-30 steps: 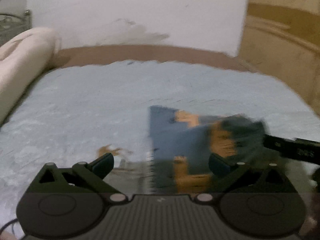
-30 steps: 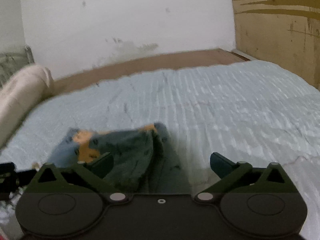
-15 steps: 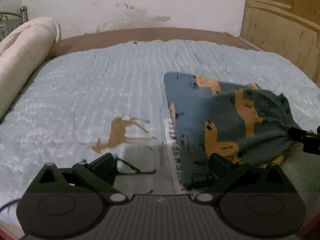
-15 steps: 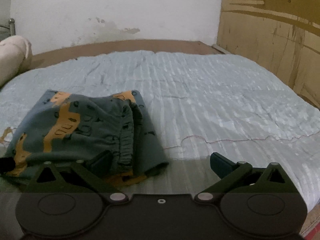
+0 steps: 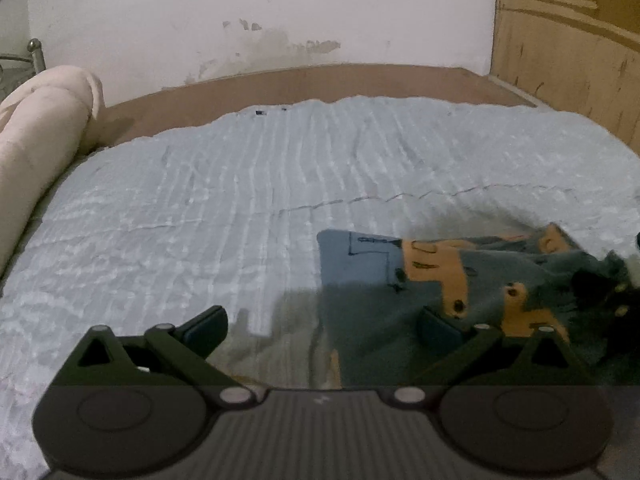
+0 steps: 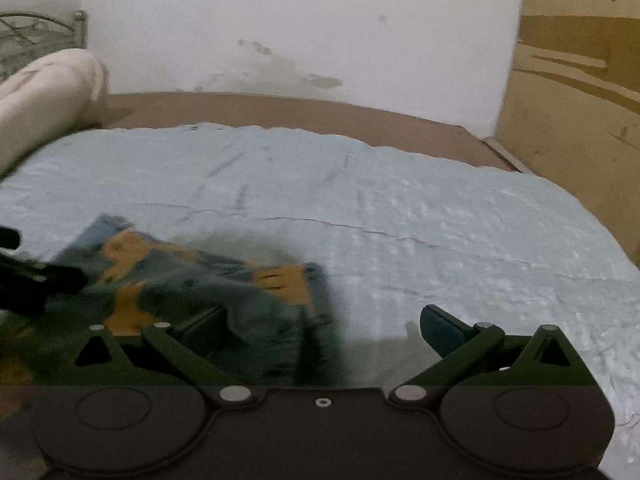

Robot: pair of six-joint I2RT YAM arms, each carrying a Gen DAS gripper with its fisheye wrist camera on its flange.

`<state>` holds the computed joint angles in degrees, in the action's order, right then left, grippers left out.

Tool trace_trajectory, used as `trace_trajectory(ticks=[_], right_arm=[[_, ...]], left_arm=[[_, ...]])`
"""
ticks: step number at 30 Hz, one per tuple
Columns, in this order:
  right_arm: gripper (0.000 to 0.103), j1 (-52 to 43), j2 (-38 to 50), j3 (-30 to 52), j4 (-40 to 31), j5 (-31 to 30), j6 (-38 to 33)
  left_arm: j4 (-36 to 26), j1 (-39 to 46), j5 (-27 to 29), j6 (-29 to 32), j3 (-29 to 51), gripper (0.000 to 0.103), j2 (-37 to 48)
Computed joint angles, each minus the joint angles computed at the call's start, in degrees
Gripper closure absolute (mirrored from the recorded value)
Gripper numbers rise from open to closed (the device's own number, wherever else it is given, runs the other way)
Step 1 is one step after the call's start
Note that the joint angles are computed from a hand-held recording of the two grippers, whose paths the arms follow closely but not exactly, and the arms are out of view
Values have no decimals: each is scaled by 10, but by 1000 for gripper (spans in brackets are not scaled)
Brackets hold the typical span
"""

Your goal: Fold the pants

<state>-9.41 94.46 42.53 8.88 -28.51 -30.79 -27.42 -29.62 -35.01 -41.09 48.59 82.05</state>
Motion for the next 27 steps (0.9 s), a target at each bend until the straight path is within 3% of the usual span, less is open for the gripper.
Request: trace_trajectory(ticks=[4, 6, 10, 16, 27], right_arm=[[1, -4, 51, 32, 25, 32, 35], [1, -15, 60, 53, -4, 13, 46], [1, -34, 5, 2, 19, -21, 31], [1, -65, -84, -50, -40, -96, 6], [1, -129, -137, -110, -116, -89, -69]], left_arm=[[40, 26, 25, 6, -17, 0, 12], [43, 31, 31, 4, -24, 0, 2], [10, 15, 9, -17, -18, 0, -15], [-43, -26, -10, -55, -14, 0, -55], [-130, -135, -22, -161, -21, 0, -69]])
